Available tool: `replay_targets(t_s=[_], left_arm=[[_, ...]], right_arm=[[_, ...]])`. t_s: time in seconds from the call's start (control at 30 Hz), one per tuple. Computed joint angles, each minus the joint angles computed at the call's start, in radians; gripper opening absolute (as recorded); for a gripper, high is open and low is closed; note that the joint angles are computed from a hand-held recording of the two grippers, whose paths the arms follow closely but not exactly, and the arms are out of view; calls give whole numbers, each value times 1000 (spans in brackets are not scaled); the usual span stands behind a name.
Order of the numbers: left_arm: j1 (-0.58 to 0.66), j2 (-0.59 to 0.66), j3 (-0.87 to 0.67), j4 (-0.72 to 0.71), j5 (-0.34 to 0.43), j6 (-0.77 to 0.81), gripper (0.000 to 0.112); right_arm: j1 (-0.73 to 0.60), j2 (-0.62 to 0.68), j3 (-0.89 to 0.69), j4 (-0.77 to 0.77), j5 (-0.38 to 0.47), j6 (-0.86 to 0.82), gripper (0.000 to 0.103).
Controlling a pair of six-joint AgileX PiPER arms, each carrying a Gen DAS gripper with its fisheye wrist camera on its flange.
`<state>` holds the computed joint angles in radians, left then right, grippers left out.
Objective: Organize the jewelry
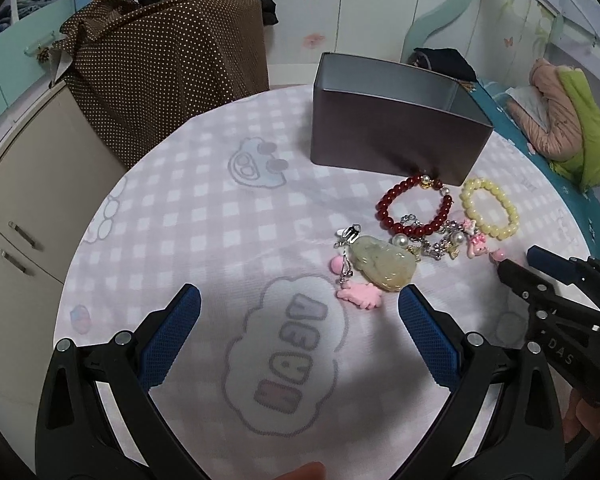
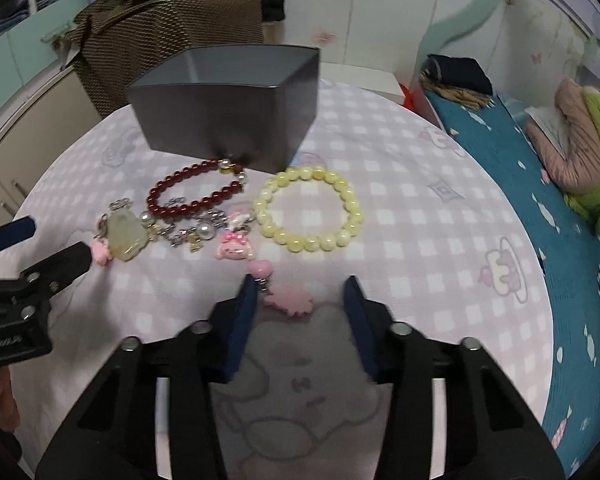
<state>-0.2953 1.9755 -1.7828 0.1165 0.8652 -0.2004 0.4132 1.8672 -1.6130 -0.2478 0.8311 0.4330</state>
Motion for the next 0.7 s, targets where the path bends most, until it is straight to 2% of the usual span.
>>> replay_targets(t_s=[0.03, 0.3, 0.6, 0.7], left_arm=[[2, 5, -7, -4, 3, 6, 98], [12, 33, -41, -50, 18, 59, 98], [24, 99, -103, -39, 46, 91, 98], [31, 103, -106, -57, 33, 116, 97]], right_arm=[[3, -1, 0, -1, 2, -4, 25], [-12, -32, 39, 49, -35, -14, 24], [-14, -31, 11, 101, -28, -40, 24], [-16, -26, 3, 111, -28, -49, 24]])
